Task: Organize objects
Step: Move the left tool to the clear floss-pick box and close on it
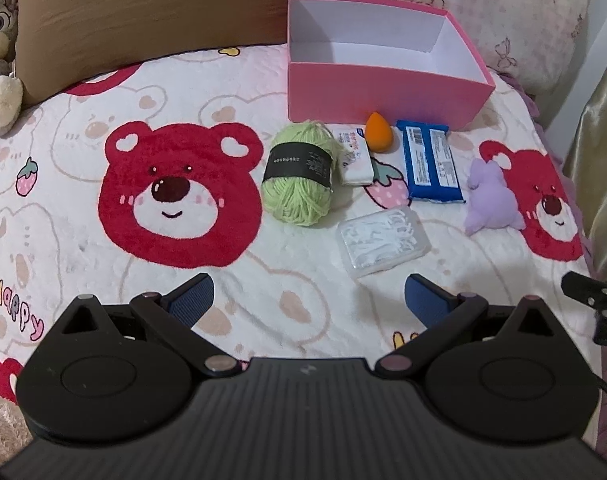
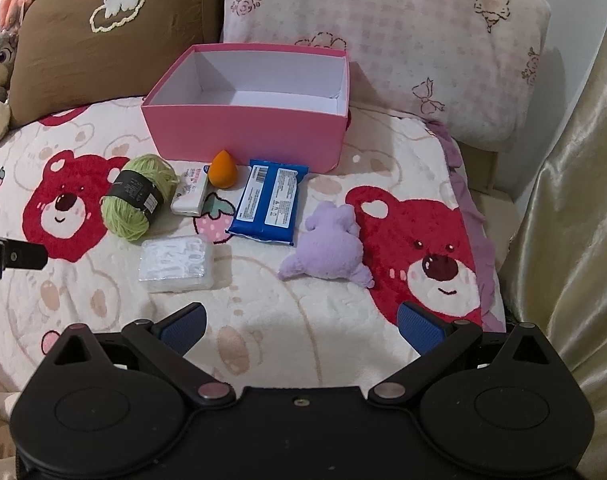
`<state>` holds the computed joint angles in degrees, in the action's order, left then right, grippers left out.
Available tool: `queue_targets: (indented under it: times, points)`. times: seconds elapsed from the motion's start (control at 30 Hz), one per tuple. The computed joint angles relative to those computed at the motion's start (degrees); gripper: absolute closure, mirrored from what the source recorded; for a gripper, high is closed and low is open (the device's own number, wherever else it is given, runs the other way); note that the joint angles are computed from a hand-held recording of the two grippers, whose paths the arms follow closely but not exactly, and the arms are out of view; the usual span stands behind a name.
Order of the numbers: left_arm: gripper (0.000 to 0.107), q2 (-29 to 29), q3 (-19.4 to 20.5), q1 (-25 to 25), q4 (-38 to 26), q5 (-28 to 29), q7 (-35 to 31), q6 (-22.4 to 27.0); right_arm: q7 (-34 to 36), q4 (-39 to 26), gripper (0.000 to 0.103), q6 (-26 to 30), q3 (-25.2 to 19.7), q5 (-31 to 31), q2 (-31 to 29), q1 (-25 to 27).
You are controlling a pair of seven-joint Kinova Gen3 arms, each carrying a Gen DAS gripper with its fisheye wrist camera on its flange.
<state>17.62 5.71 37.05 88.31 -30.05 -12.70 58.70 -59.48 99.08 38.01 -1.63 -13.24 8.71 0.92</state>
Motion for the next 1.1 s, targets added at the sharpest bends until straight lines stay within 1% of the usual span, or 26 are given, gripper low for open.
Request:
queue_targets:
  times: [0.03, 0.17, 0.23, 0.3, 0.4, 0.47, 0.53, 0.57, 0.6, 0.63, 0.67, 0.73, 0.83, 0.9, 0.93, 0.97, 1.03, 1.07, 1.1]
  points:
    - [0.004, -0.03, -0.08, -0.11, 0.15, -0.05, 0.04, -0.2, 1.77, -0.48, 0.0, 0.87, -1.01, -1.6, 0.11, 1.51]
    - [0.004, -0.73, -0.76, -0.17, 1.74, -1.01, 2.64, -1.83, 11.09, -2.99, 0.0, 5.76, -10.09, -9.32, 1.05, 12.05]
    - [0.004, -1.74, -1.0, -1.09, 3.75, -0.55, 4.82, -4.86, 15.75, -3.46, 0.0, 6.97, -15.4, -10.88, 1.52, 16.95]
    - [0.005, -2.15, -0.86, -2.18, 5.31, -0.16, 5.23, -7.61, 20.41, -2.84, 0.0, 6.15, -20.71, -11.55, 2.02, 20.97]
    - [0.005, -1.08, -1.05, -2.23, 5.6, -1.06, 6.1, -8.35, 27.4, -2.4, 0.0, 5.36, -28.67, -13.35, 4.38, 26.76]
    - [0.006, -0.06, -1.16, -2.13, 5.66, -1.55, 5.81, -9.08, 32.06, -1.05, 0.0, 2.46, -33.98, -15.27, 6.93, 30.41]
    - [0.006, 0.9, -1.17, -2.21, 5.69, -1.16, 4.89, -10.08, 36.72, 0.61, 0.0, -1.4, -39.06, -18.55, 9.94, 34.16]
    - [0.005, 1.4, -1.16, -2.24, 5.56, -0.92, 4.05, -10.33, 39.0, 1.3, 0.0, -3.28, -40.42, -20.88, 11.91, 34.89]
    - [0.005, 2.1, -1.01, -2.48, 5.09, -0.29, 2.58, -10.18, 40.65, 1.62, 0.0, -4.26, -40.73, -22.75, 13.33, 34.85]
    - [0.005, 2.69, -1.24, -2.38, 4.92, -0.14, 1.88, -10.3, 42.48, 1.7, 0.0, -4.85, -39.97, -24.91, 14.92, 33.85]
    - [0.005, 2.99, -1.76, -2.07, 5.23, -0.36, 1.96, -10.91, 44.33, 1.74, 0.0, -4.94, -38.37, -27.24, 15.84, 32.44]
    - [0.005, 3.35, -3.36, -0.78, 6.43, -1.89, 4.31, -12.66, 47.47, 2.24, 0.0, -5.26, -36.38, -31.9, 17.77, 30.75]
    - [0.005, 3.58, -5.28, 0.25, 9.41, -5.29, 7.51, -18.09, 51.04, 2.57, 0.0, -6.02, -34.71, -35.65, 20.44, 28.63]
    - [0.005, 4.0, -6.45, 0.11, 11.05, -5.88, 9.7, -21.51, 52.32, 3.93, 0.0, -9.61, -31.89, -37.71, 19.98, 25.29]
    - [0.005, 4.47, -7.46, 0.74, 11.64, -6.72, 11.71, -22.54, 52.06, 4.56, 0.0, -11.69, -30.6, -38.16, 19.65, 23.59]
    - [0.005, 4.98, -8.83, 1.6, 12.4, -7.8, 13.78, -23.84, 51.78, 4.7, 0.0, -12.83, -30.37, -37.68, 19.91, 22.9]
    - [0.006, 5.86, -9.62, 1.82, 13.2, -9.08, 15.13, -25.74, 49.99, 4.24, 0.0, -13.03, -32.09, -35.06, 21.28, 24.13]
    - [0.006, 6.2, -10.09, 1.9, 13.67, -9.52, 15.64, -27.13, 48.28, 3.88, 0.0, -13.14, -32.29, -32.88, 21.81, 23.93]
    - [0.006, 6.49, -11.04, 2.45, 14.34, -10.43, 16.8, -29.02, 46.94, 3.58, 0.0, -13.16, -31.43, -31.36, 21.93, 22.9]
